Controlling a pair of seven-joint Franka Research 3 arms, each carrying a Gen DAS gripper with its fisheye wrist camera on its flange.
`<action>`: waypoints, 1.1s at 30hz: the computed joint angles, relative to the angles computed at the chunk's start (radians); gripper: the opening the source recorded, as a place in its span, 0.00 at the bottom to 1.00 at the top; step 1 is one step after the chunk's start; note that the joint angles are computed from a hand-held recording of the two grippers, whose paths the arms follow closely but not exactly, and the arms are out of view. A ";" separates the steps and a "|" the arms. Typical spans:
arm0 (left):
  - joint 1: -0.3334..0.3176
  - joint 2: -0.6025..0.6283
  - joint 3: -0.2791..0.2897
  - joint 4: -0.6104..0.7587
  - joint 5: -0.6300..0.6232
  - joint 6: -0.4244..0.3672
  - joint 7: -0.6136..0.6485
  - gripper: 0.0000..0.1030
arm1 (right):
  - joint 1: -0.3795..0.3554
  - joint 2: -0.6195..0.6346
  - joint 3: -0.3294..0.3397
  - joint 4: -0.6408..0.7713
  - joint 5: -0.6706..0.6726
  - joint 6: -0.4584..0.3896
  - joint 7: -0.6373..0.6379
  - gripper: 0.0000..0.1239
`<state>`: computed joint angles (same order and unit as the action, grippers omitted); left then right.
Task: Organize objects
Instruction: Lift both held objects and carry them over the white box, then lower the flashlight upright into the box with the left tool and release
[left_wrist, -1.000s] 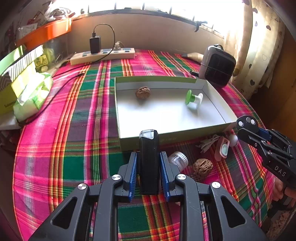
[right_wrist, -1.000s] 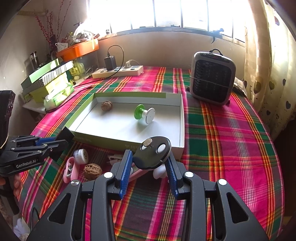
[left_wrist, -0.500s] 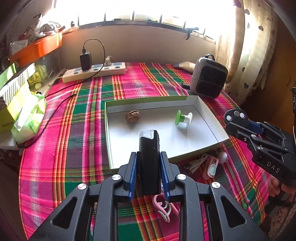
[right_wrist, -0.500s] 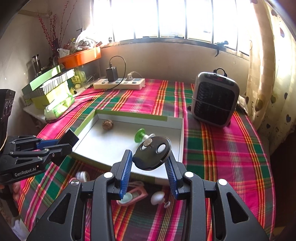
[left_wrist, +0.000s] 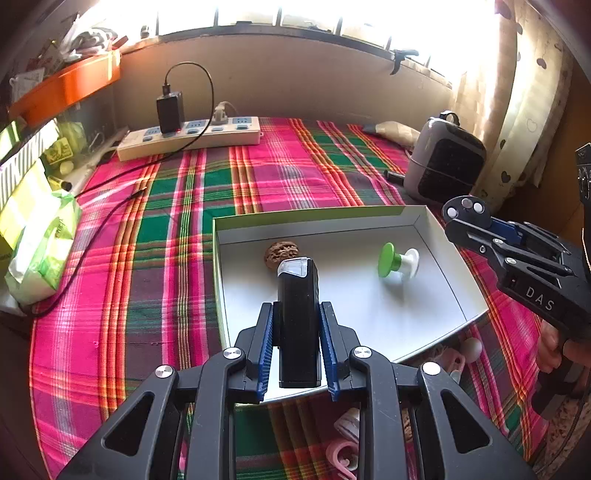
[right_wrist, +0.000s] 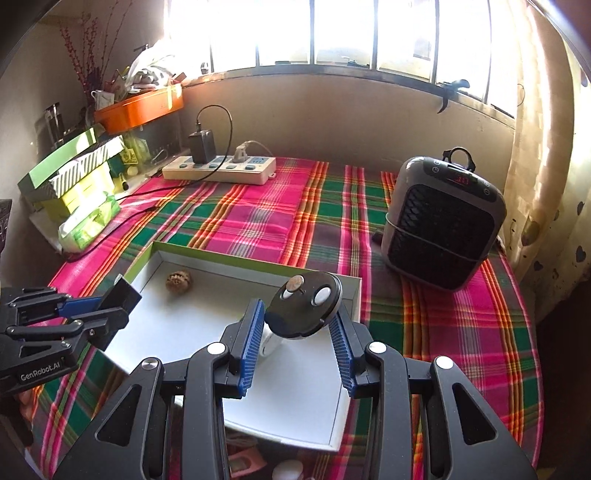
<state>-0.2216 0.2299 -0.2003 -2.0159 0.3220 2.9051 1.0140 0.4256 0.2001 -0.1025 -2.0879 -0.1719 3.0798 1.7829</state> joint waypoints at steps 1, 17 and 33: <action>0.003 0.008 -0.003 0.008 -0.006 -0.004 0.007 0.21 | -0.017 0.014 0.018 0.017 0.023 -0.015 -0.017 0.30; 0.007 0.110 0.002 0.119 -0.031 -0.066 0.047 0.21 | -0.081 0.164 0.089 0.190 0.235 -0.161 -0.185 0.30; -0.005 0.145 0.009 0.167 -0.022 -0.106 0.052 0.21 | -0.064 0.194 0.072 0.224 0.222 -0.182 -0.179 0.31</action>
